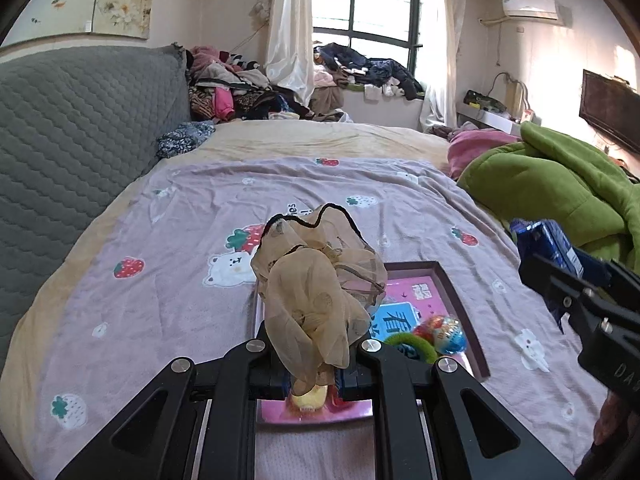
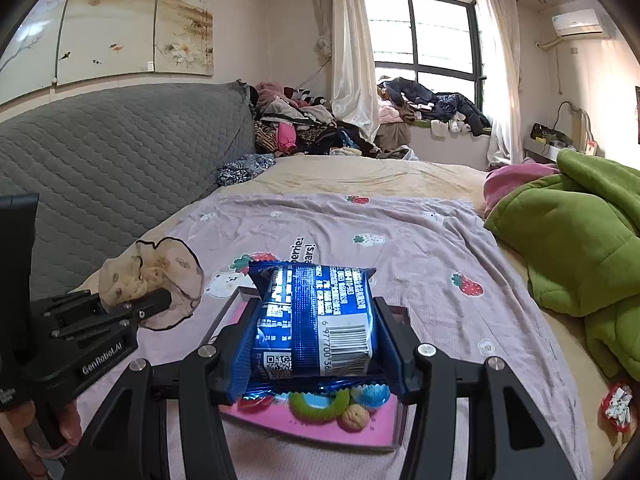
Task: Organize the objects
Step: 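Lift and carry the scrunchie and wafer packet over the tray with both grippers, then lower the scrunchie with left gripper while right gripper lowers the wafer packet into the tray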
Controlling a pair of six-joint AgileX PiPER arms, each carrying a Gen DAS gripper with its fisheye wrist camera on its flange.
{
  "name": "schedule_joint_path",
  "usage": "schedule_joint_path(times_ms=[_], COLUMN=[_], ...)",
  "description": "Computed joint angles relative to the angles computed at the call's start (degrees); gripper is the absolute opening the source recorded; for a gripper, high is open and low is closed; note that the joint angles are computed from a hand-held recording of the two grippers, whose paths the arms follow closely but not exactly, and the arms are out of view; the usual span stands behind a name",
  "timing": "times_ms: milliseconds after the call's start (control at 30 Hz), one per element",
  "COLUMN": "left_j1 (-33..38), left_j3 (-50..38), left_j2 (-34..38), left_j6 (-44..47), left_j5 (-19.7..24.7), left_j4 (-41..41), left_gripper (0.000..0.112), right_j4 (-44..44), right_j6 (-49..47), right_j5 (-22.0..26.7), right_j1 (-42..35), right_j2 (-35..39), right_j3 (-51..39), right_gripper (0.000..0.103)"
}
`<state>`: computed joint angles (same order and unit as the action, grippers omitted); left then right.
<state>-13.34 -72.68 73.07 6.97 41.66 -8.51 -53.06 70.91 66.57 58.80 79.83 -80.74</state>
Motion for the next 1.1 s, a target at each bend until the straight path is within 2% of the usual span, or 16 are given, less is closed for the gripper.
schedule_joint_path(times_ms=[200, 467, 633, 700, 800, 900, 1100], left_j1=[-0.88, -1.14, -0.97, -0.48, -0.40, 0.09, 0.42], left_j3=[3.03, 7.17, 11.49, 13.64, 14.87, 14.47, 14.28], left_j2=[4.93, 10.77, 11.89, 11.78, 12.17, 13.78, 14.67], left_j6=[1.34, 4.57, 9.06, 13.63, 16.63, 19.20, 20.77], left_j5=[-6.81, -15.42, -19.92, -21.96, -23.13, -22.84, -22.17], left_j4=[-1.30, -4.04, -7.82, -12.64, -14.89, -16.99, -18.64], left_gripper=[0.014, 0.014, 0.015, 0.015, 0.015, 0.015, 0.015], right_j4=[-1.74, -2.67, -5.59, -7.84, -10.37, -9.95, -9.18], right_j6=[3.69, 10.97, 15.10, 16.82, 19.55, 18.69, 17.57], right_j5=[-6.15, -17.12, -18.92, -19.36, -20.07, -21.61, -21.45], right_j1=[-2.83, -8.20, -8.93, -8.56, -8.15, -8.83, -9.09], right_j2=[1.58, 3.87, 6.99, 8.35, 8.90, 10.23, 13.35], right_j3=[4.81, 13.93, 17.27, 18.58, 20.09, 19.82, 18.69], right_gripper=[0.053, 0.053, 0.053, 0.053, 0.053, 0.053, 0.053])
